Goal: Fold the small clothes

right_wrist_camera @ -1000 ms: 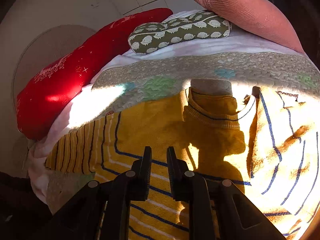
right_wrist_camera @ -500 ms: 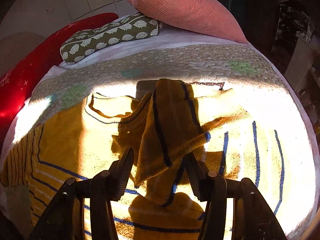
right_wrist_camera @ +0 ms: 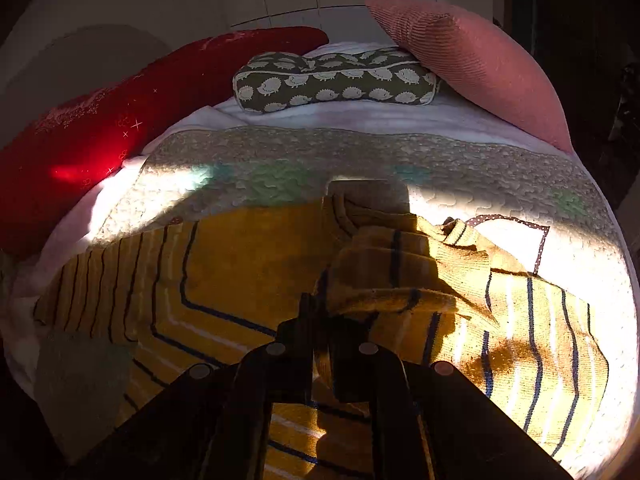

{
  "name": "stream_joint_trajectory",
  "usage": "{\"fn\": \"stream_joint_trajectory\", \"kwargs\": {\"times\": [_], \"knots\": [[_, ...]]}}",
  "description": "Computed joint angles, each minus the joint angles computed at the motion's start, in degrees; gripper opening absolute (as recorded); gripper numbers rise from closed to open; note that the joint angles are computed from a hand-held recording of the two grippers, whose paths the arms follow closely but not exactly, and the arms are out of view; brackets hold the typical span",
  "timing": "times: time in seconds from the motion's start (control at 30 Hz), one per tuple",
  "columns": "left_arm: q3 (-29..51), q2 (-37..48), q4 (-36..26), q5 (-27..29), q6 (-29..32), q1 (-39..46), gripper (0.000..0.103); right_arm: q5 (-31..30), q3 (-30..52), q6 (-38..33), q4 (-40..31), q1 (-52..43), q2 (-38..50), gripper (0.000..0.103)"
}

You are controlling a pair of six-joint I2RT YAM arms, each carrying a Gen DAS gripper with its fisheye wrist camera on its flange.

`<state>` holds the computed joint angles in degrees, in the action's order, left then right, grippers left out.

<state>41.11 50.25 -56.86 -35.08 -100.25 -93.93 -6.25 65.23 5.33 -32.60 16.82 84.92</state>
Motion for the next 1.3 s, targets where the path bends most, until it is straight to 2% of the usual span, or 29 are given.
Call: {"fn": "stream_joint_trajectory", "kwargs": {"times": [0.07,0.17,0.2,0.23,0.3,0.33,0.5,0.6,0.67,0.77,0.87,0.93,1.03,1.13,1.2,1.27,1.3], "knots": [[0.0,-0.2,-0.6,-0.3,-1.0,-0.6,0.045,0.5,-0.3,0.2,0.8,3.5,1.2,0.007],[0.0,-0.4,-1.3,-0.9,-2.0,-1.5,0.045,-2.5,-0.4,-1.3,1.0,7.3,3.8,0.010],[0.1,-0.4,-1.6,-1.2,-2.5,-2.0,0.045,-2.6,-0.1,-1.8,0.1,8.5,4.7,0.016],[0.0,-0.6,-1.6,-1.2,-2.6,-2.1,0.045,-3.1,0.2,-2.5,-0.7,9.2,5.3,0.030],[-0.4,-0.9,-1.3,-1.2,-2.6,-2.1,0.045,-5.9,-0.1,-3.9,-1.7,9.1,5.6,0.044],[-0.7,-1.1,-1.2,-1.2,-2.6,-2.1,0.045,-7.3,-0.4,-4.0,-2.2,8.9,5.1,0.047],[-2.2,-2.7,0.1,-0.9,-2.1,-1.4,0.045,-13.7,-0.3,-3.7,-4.8,5.4,1.3,0.049],[-2.4,-3.6,-0.9,-1.5,-2.9,-2.1,0.045,-20.6,-1.3,-1.8,-4.6,0.4,-1.8,0.055],[-2.4,-4.0,-1.8,-2.1,-3.4,-2.7,0.045,-22.1,-1.6,-0.9,-5.3,-2.4,-2.4,0.055],[-2.6,-4.6,-2.6,-2.7,-4.1,-3.2,0.046,-18.6,-2.7,1.1,-4.6,-4.4,-2.9,0.055],[-3.3,-5.6,-2.5,-2.8,-4.9,-3.4,0.046,-10.0,-3.6,6.5,-2.5,-5.1,-2.4,0.055],[-3.7,-6.1,-2.6,-2.9,-5.5,-3.7,0.046,-9.7,-3.3,9.4,-1.1,-6.4,0.0,0.055],[-3.2,-5.8,-3.7,-3.3,-6.7,-4.6,0.046,-17.7,-1.8,13.9,1.3,-7.5,4.4,0.055],[-2.3,-5.2,-5.9,-4.2,-8.7,-6.0,0.046,-22.7,0.0,18.4,5.6,-3.0,7.0,0.055],[-1.7,-5.0,-7.9,-5.0,-10.7,-7.1,0.046,-26.3,3.5,19.2,6.8,1.6,9.6,0.055],[-1.2,-4.9,-10.1,-5.5,-12.9,-8.2,0.046,-32.0,7.2,18.6,5.8,5.8,12.0,0.055],[-0.9,-4.7,-11.3,-5.6,-14.0,-8.6,0.046,-32.8,8.4,17.4,4.7,7.3,11.6,0.055]]}}
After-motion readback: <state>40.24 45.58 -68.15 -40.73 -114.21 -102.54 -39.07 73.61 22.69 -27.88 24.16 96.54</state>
